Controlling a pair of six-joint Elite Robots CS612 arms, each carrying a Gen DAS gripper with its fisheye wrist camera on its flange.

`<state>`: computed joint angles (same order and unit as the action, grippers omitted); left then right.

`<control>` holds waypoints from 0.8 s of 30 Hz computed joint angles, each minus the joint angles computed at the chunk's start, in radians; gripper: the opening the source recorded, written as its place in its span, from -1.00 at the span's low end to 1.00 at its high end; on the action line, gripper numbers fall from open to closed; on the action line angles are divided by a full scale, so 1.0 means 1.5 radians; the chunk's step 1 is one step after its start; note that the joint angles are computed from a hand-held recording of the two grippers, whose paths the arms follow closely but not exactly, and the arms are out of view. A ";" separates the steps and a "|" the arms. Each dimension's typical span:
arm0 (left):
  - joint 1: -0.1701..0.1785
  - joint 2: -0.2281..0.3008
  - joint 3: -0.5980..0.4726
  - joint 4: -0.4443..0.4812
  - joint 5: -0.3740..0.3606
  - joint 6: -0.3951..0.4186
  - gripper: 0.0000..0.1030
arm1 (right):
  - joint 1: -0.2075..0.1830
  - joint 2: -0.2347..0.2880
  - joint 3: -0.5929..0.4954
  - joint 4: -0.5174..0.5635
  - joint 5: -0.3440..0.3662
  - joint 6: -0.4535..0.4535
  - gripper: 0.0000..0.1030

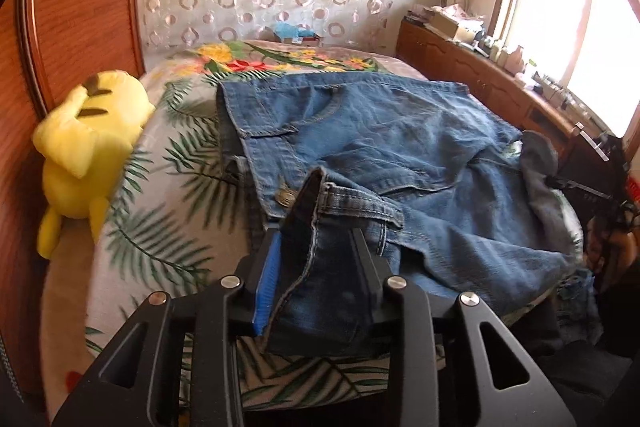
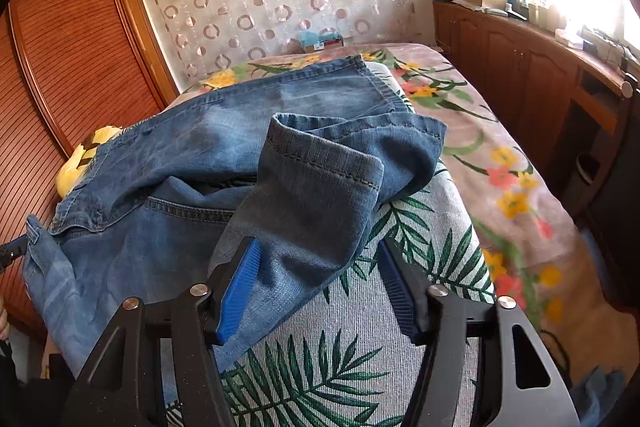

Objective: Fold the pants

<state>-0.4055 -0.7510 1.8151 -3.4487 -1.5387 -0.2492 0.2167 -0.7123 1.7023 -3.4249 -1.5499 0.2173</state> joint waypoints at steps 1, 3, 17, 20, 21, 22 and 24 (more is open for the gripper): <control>0.002 0.001 -0.001 -0.002 -0.019 -0.004 -0.33 | 0.000 0.000 -0.001 0.001 0.002 -0.001 -0.03; 0.004 0.002 -0.002 -0.001 -0.046 -0.002 -0.33 | 0.000 0.001 -0.004 0.003 0.005 -0.001 -0.23; -0.011 -0.003 0.016 -0.044 -0.023 0.029 -0.79 | 0.008 -0.002 0.009 -0.058 -0.039 -0.022 -0.97; -0.017 -0.014 0.021 -0.045 0.013 0.039 -0.79 | 0.011 -0.007 0.020 -0.092 -0.059 -0.022 -0.97; -0.019 -0.017 0.024 -0.050 0.029 0.048 -0.80 | 0.012 -0.009 0.023 -0.102 -0.066 -0.021 -0.97; -0.019 -0.018 0.026 -0.058 0.034 0.051 -0.80 | 0.013 -0.012 0.028 -0.116 -0.074 -0.022 -0.97; -0.017 -0.022 0.029 -0.077 0.036 0.049 -0.81 | 0.014 -0.016 0.036 -0.135 -0.084 -0.022 -0.98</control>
<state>-0.4310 -0.7848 1.8591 -3.5636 -1.4848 -0.1762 0.2373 -0.7367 1.7559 -3.6267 -1.6761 0.1840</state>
